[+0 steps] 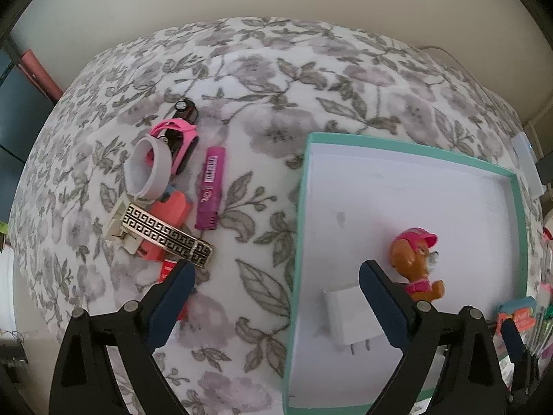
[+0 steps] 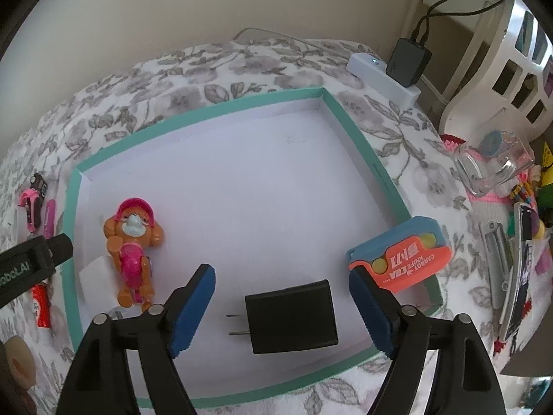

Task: Organize rigid objects
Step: 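Move the left tool to the cream frame piece while the right tool approaches the gold bar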

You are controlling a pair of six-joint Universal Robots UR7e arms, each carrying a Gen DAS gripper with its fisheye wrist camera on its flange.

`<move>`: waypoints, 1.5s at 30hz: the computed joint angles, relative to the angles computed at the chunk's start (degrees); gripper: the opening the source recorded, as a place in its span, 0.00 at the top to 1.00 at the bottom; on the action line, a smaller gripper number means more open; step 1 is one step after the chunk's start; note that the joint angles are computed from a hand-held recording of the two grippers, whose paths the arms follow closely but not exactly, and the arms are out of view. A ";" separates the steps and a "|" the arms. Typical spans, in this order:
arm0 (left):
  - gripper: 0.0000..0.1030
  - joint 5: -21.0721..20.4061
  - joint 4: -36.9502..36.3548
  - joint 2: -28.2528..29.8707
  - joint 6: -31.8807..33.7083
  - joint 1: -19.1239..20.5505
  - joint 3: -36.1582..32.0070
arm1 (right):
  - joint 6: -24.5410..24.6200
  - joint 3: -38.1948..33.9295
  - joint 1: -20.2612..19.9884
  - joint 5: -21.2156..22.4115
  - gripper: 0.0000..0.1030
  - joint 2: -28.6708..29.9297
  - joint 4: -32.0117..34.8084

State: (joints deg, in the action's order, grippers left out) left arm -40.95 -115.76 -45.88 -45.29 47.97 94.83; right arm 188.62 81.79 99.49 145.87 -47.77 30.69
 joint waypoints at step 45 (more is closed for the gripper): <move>0.04 10.86 7.53 -17.25 -8.61 8.82 3.05 | -9.35 -21.95 10.98 -16.67 0.00 16.50 4.89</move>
